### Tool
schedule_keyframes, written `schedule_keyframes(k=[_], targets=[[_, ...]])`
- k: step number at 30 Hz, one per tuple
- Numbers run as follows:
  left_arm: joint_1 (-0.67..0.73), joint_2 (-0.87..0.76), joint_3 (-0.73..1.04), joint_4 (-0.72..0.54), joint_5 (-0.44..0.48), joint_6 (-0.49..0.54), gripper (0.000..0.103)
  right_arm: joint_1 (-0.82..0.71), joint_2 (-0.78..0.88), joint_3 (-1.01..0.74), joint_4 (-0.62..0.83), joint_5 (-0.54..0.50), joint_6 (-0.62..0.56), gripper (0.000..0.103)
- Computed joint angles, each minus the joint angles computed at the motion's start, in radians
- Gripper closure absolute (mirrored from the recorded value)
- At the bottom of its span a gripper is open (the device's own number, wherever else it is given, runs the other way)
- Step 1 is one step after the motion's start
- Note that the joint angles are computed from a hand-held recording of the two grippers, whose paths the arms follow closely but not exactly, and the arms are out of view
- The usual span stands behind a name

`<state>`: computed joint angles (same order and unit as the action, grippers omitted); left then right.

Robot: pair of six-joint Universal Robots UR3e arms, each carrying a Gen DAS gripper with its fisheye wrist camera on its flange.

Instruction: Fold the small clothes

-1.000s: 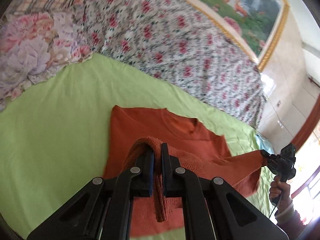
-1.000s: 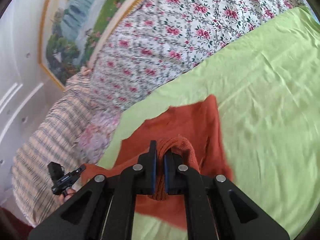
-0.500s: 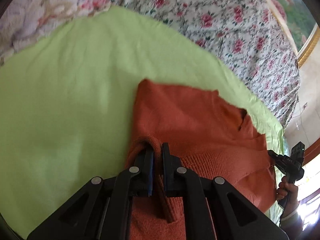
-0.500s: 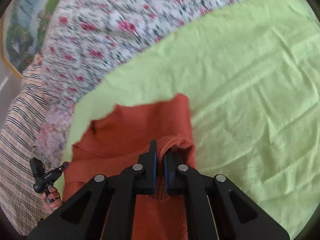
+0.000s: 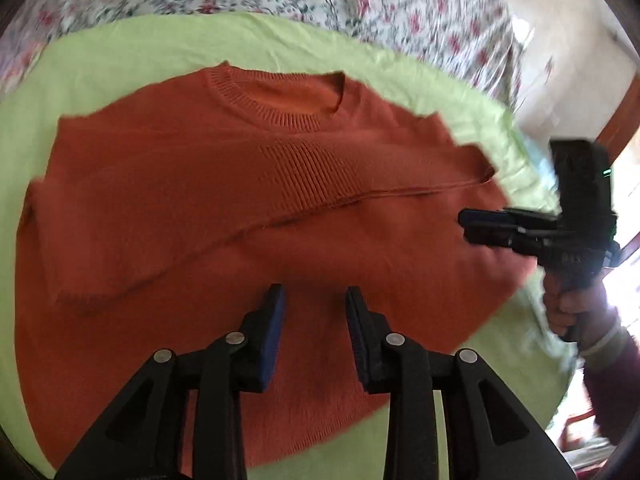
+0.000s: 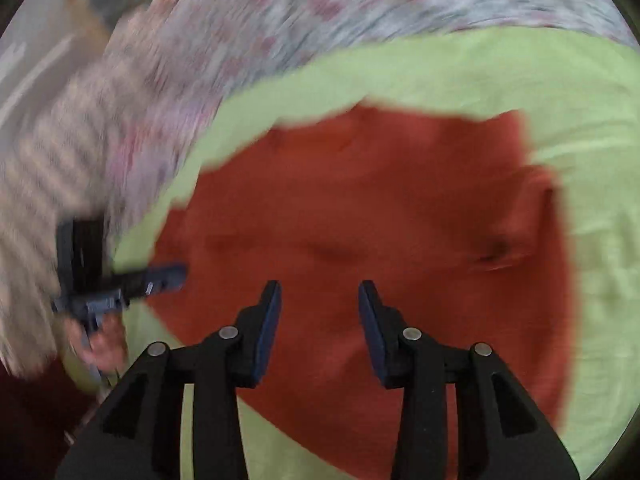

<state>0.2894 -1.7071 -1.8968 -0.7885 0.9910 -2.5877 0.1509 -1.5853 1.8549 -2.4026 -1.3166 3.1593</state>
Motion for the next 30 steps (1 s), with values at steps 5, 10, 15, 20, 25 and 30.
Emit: schedule_keyframes(k=[5, 10, 15, 20, 25, 30], targets=[[-0.034, -0.162, 0.231, -0.034, 0.087, -0.060, 0.073, 0.076, 0.189, -0.216, 0.084, -0.246, -0.029, 0.063], [-0.053, -0.382, 0.579, -0.027, 0.211, -0.200, 0.073, 0.011, 0.262, -0.336, 0.045, -0.401, 0.042, 0.063], [-0.021, -0.514, 0.836, -0.065, 0.257, -0.377, 0.056, -0.137, 0.184, -0.268, -0.083, -0.320, 0.198, 0.063], [0.057, -0.319, 0.541, 0.023, 0.177, -0.368, 0.053, -0.163, 0.009, -0.093, -0.104, -0.217, 0.229, 0.062], [0.066, -0.045, 0.156, 0.100, 0.212, -0.320, 0.043, -0.044, -0.068, 0.037, -0.124, -0.233, 0.310, 0.061], [0.089, 0.210, -0.143, 0.100, 0.214, -0.308, 0.040, 0.062, -0.154, 0.174, -0.157, -0.251, 0.398, 0.052]])
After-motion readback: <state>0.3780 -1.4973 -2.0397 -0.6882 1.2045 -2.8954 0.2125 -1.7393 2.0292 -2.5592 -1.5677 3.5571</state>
